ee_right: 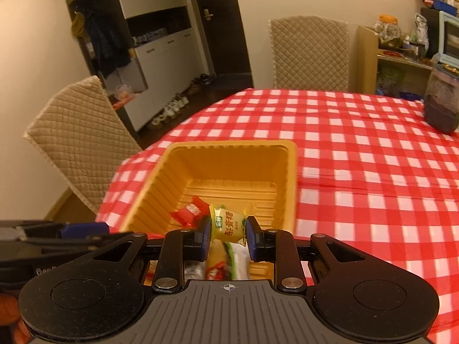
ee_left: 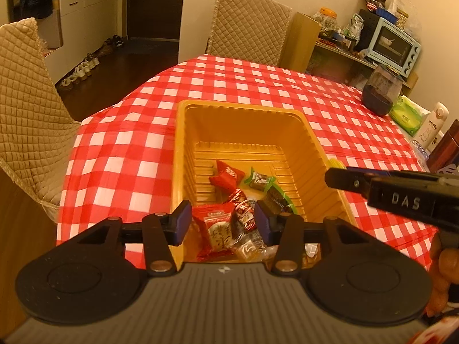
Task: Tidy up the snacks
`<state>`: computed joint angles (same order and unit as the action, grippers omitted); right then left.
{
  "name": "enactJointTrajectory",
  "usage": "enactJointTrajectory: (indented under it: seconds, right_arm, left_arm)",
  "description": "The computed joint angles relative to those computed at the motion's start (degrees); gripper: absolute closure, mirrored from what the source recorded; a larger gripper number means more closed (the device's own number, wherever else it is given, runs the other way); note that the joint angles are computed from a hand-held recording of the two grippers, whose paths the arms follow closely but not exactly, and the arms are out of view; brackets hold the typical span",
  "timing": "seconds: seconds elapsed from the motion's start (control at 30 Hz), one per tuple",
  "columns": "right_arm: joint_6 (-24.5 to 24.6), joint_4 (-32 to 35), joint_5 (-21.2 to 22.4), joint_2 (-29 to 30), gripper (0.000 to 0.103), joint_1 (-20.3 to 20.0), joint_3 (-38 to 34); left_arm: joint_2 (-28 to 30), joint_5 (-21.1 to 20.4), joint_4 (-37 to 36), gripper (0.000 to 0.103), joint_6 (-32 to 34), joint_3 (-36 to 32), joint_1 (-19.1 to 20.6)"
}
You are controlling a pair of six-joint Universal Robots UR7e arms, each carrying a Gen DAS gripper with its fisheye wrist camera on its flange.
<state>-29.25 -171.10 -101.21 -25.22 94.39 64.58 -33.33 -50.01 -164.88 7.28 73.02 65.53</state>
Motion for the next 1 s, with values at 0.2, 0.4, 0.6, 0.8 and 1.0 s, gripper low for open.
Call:
enactJointTrajectory:
  seconds: [0.2,0.4,0.6,0.8,1.0]
  right_arm:
    - [2.7,-1.3,2.6,-0.9,0.028,-0.7,1.0]
    - [3.7,-4.6,-1.2,-3.7,0.028,-1.0,5.9]
    - [5.4,-7.1,-4.5,-7.4,0.028,-1.4,13.0]
    - [5.8,-9.6,-5.4,-11.1,0.028,-1.2,19.1]
    - [5.5,-12.2,-6.4,-14.3,0.028,-0.2,24.3]
  left_arm:
    - [-1.4,1.2,-1.4,0.041,-0.6,2.5,-0.1]
    - [-3.0,2.0,-2.7,0.023,-1.4,5.7,-0.8]
    - [-4.1,3.1,-5.1,0.007,-1.2,9.3,-2.2]
    - [-5.7,4.8,-7.1,0.002,-1.4,13.1,-4.0]
    - [-7.6,5.6,-9.2,0.001,-1.3,17.0,-6.0]
